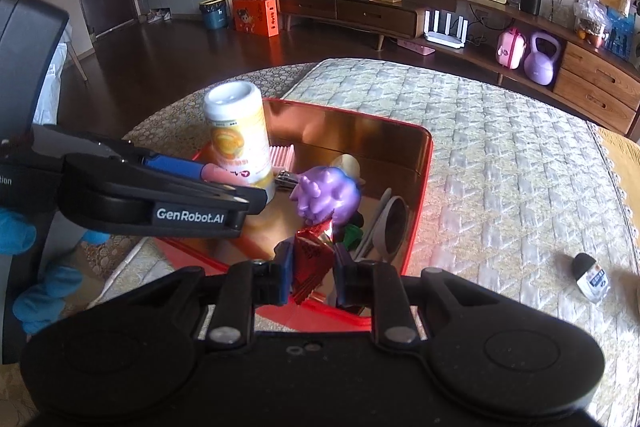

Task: Organize rigid objects
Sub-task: 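Carry the pink stick over the red tin with the left tool while the right tool carries the packet, then open the left tool to drop the stick into the tin while the right tool releases the packet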

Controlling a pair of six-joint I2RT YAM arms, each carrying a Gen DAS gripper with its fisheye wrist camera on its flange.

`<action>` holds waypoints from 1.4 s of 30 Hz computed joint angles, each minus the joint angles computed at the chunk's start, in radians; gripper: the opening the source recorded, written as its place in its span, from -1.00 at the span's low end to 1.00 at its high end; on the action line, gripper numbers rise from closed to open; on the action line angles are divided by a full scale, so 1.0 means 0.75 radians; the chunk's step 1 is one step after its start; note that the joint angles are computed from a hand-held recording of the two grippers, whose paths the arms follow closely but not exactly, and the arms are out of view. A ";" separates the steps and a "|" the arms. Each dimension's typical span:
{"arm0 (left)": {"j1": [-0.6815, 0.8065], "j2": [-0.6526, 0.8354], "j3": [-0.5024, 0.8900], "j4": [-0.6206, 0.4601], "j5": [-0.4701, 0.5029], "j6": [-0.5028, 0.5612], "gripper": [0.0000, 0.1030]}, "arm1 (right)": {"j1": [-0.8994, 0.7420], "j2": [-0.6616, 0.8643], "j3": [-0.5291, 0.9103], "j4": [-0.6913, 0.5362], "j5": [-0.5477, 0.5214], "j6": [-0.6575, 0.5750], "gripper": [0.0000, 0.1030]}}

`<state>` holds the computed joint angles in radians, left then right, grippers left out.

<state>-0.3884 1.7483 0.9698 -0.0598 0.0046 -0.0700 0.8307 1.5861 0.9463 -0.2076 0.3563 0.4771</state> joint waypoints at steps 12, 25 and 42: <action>-0.020 0.084 0.079 -0.047 0.023 0.020 0.15 | -0.021 0.053 0.016 0.009 -0.009 -0.007 -0.61; -0.053 0.077 0.059 -0.078 0.020 0.012 0.15 | 0.051 -0.055 -0.018 -0.062 0.086 0.039 -0.49; -0.070 -0.058 -0.069 -0.044 0.045 -0.022 0.25 | 0.111 -0.238 -0.139 -0.090 0.128 0.156 -0.28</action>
